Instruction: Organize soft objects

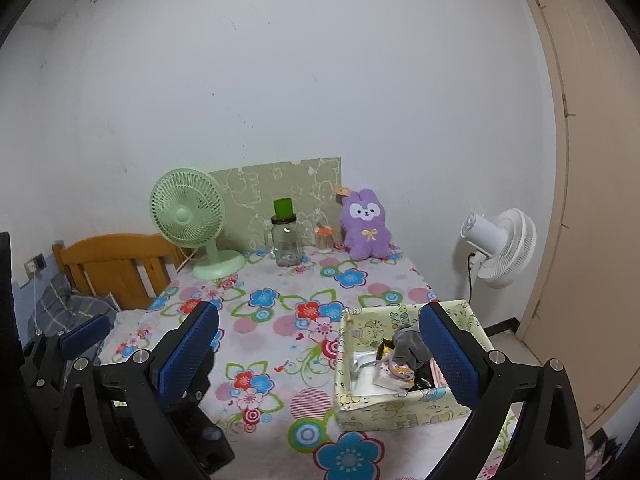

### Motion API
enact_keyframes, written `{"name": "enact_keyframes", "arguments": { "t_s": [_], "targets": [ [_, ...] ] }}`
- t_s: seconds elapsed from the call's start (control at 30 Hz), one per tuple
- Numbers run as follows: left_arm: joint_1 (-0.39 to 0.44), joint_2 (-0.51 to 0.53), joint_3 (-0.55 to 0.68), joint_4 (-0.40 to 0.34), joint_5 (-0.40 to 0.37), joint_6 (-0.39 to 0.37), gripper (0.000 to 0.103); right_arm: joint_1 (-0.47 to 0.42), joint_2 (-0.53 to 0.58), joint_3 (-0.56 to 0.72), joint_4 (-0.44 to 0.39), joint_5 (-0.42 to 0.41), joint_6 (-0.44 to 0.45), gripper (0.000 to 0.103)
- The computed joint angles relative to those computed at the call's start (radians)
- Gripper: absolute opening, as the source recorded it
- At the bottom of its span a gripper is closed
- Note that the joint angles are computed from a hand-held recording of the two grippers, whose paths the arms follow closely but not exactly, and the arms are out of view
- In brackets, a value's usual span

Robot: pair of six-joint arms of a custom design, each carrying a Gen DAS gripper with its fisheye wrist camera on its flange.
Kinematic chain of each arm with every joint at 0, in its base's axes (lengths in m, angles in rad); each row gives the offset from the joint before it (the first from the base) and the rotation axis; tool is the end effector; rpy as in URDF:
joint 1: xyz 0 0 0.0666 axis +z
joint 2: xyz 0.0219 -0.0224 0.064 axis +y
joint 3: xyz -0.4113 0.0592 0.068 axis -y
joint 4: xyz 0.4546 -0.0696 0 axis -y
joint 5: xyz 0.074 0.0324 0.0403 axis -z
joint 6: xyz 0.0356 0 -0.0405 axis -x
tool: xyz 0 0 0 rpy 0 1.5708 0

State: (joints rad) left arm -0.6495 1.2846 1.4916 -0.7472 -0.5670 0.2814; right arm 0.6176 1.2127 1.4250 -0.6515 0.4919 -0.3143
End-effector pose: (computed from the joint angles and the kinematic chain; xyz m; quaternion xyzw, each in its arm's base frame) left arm 0.4135 -0.2905 0.5841 0.0174 0.8465 0.0052 0.5320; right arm 0.4022 0.2646 0.5904 0.0053 0.8291 0.0500 0.5569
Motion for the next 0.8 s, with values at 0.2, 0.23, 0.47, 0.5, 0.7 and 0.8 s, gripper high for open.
{"name": "enact_keyframes", "arguments": {
  "t_s": [0.2, 0.23, 0.47, 0.5, 0.7, 0.8],
  "targets": [
    [0.009, -0.034, -0.035, 0.016, -0.014, 0.013, 0.103, 0.022, -0.010, -0.005, 0.001, 0.032, 0.004, 0.102],
    [0.011, -0.038, -0.040, 0.018, -0.015, 0.015, 0.103, 0.024, -0.011, -0.005, 0.000, 0.035, 0.004, 0.102],
    [0.016, -0.055, -0.056, 0.033, -0.024, 0.025, 0.103, 0.031, -0.020, -0.012, -0.004, 0.047, -0.001, 0.102],
    [0.015, -0.055, -0.056, 0.033, -0.024, 0.026, 0.103, 0.031, -0.021, -0.013, -0.005, 0.048, -0.001, 0.102],
    [0.014, -0.055, -0.054, 0.035, -0.033, 0.025, 0.103, 0.023, -0.017, -0.008, -0.010, 0.044, -0.004, 0.102],
    [0.011, -0.053, -0.046, 0.034, -0.048, 0.028, 0.103, 0.018, -0.019, -0.009, -0.012, 0.036, -0.009, 0.102]
  ]
}}
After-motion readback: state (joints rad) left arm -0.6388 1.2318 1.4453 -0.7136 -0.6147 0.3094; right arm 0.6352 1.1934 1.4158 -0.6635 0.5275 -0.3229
